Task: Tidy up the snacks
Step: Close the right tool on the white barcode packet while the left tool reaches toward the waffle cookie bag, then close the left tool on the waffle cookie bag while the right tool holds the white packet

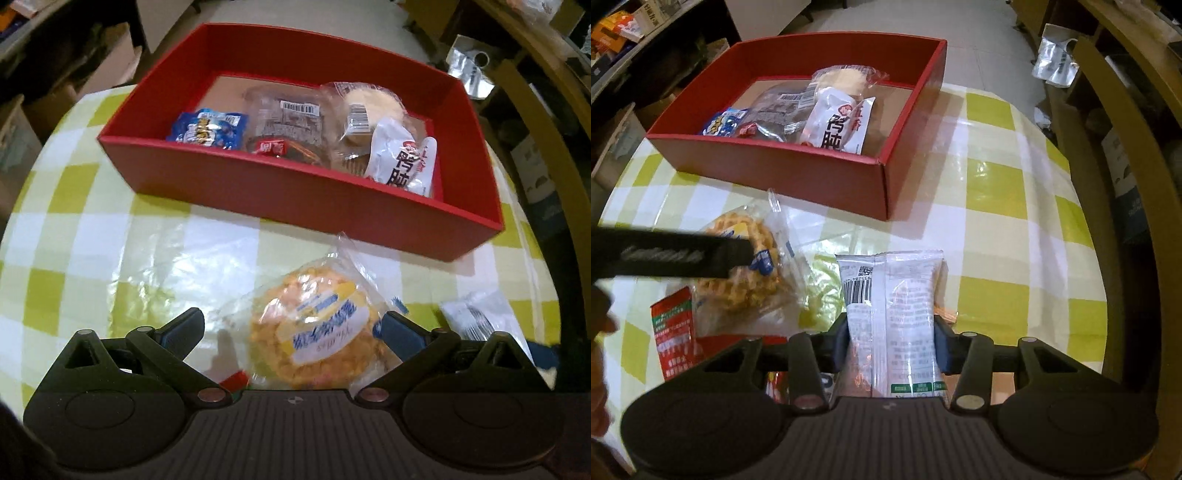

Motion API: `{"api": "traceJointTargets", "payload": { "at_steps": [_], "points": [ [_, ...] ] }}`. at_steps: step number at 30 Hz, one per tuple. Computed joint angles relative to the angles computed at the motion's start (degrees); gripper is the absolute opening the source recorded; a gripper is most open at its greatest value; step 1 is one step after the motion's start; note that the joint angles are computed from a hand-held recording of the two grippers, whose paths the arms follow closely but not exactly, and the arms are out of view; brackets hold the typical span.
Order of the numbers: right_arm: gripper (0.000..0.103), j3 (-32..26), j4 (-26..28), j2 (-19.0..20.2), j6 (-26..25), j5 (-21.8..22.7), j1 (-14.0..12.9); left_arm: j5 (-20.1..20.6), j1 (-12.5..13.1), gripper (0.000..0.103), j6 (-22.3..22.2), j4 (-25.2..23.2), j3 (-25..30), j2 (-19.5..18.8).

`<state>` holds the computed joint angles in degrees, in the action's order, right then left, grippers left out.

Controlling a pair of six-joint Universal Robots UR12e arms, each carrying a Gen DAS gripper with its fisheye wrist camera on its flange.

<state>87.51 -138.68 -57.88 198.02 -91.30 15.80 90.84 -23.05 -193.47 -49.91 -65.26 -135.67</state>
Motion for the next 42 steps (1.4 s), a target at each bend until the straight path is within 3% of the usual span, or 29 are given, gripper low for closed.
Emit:
{"api": "traceJointTargets", "payload": {
  "at_steps": [4,9,16,18,24,33,42],
  "points": [
    [0.053,0.07,-0.12,0.11,-0.41,0.75,-0.28,-1.16,-0.4,0.103,4.63,-0.67,1.57,-1.16],
    [0.053,0.19,-0.22,-0.03,-0.36,0.46,-0.25,2.07,-1.19,0.103,3.75,-1.09,3.4,-2.91],
    [0.053,-0.21,0.44,0.21,0.02,1.1,-0.38,-3.55,0.33,0.103,3.85,0.61,0.91,-2.14],
    [0.053,-0.23,0.32,0.2,0.13,1.52,-0.42,-3.26,0.28,0.103,5.76,-0.06,0.56,-1.81],
    [0.053,0.0,0.34,0.01,-0.22,2.38,-0.4,-3.55,0.32,0.103,4.66,-2.93,-0.63,-0.57],
    [0.053,0.08,0.89,-0.09,-0.24,2.51,-0.52,1.73,-1.16,0.103,11.78,-1.46,-3.25,1.29],
    [0.053,0.1,1.77,-0.16,-1.78,2.98,-0.28,0.24,-1.42,0.103,19.93,0.64,-6.07,2.6]
  ]
}}
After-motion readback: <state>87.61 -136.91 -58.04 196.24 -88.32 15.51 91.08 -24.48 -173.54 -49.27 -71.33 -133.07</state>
